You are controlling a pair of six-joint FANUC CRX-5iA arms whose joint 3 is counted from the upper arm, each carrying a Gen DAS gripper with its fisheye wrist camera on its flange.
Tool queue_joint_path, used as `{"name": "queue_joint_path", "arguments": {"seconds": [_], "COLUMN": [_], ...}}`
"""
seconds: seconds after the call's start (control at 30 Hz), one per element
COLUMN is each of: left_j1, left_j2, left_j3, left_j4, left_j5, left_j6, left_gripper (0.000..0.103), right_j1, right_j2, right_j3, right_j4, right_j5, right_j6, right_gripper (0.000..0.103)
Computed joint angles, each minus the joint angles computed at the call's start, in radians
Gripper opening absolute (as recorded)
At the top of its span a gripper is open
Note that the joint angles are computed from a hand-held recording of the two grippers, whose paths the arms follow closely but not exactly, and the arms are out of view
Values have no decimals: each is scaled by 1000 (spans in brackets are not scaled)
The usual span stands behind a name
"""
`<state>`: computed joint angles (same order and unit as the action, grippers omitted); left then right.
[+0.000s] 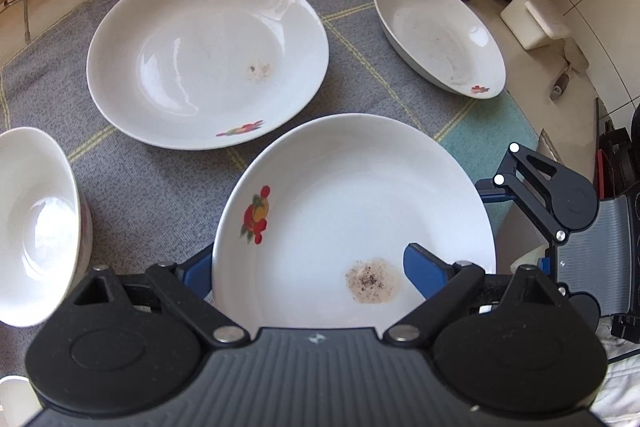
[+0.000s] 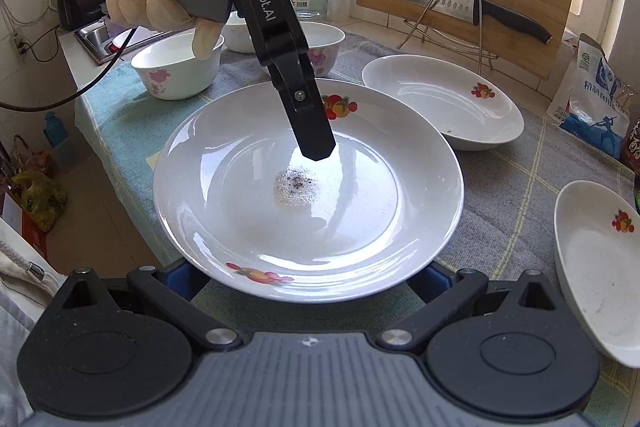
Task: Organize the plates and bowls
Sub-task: 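Carry the stained plate with the left tool toward another white plate, then lower the stained plate onto the other white plate with the left tool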
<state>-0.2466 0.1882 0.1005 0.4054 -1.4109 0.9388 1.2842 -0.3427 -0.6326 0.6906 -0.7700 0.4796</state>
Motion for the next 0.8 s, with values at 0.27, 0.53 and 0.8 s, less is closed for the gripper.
{"name": "queue_joint_path", "arguments": {"seconds": [0.27, 0.53, 0.8], "left_j1": [-25, -72, -130], "left_j2": [30, 94, 191], "left_j3": [53, 145, 284], "left_j4": [10, 12, 5], "left_j5": [9, 3, -30], "left_j6": [15, 39, 30], "left_gripper": [94, 94, 94], "right_j1": [-28, -65, -74], "right_j2": [-30, -70, -125], "right_j3": [-9, -26, -62], "right_j4": [1, 0, 40], "right_j5": [-8, -20, -79], "right_j6": [32, 59, 0], "right_gripper": [103, 103, 103]}}
